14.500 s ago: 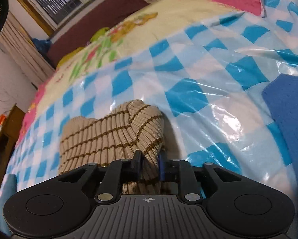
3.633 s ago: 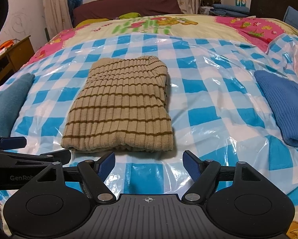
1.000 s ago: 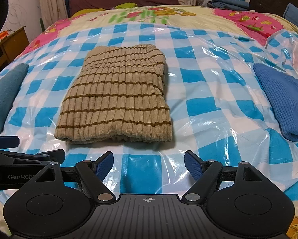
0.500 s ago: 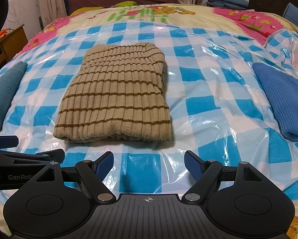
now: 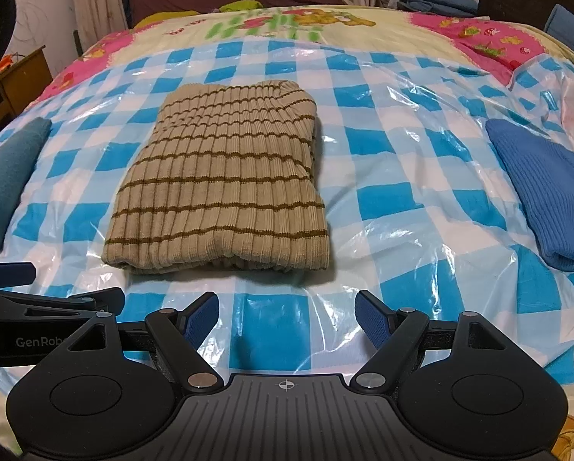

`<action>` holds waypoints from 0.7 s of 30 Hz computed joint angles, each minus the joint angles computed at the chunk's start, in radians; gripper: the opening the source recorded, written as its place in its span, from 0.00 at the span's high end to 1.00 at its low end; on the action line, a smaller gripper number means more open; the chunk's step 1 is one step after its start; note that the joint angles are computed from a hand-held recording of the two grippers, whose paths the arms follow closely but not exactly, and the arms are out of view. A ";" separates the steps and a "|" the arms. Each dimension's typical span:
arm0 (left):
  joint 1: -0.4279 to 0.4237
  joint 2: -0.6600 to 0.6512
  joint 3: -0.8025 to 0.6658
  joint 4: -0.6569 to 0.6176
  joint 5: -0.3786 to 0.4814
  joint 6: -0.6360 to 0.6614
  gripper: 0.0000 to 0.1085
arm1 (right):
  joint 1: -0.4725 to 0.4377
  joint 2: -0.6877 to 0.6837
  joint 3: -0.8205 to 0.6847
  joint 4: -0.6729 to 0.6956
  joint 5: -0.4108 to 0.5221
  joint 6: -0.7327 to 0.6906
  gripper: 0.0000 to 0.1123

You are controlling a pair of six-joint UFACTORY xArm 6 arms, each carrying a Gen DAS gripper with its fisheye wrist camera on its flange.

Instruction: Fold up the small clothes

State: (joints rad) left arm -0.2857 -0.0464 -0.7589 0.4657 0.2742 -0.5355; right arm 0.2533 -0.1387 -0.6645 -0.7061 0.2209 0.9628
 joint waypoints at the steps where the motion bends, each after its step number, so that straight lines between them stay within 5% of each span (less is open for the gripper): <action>1: 0.000 0.000 0.000 0.000 0.000 0.000 0.07 | 0.001 0.001 -0.001 0.001 0.002 0.000 0.29; 21: -0.001 0.001 0.000 -0.009 0.003 0.007 0.07 | 0.005 0.001 -0.002 0.021 0.011 -0.015 0.29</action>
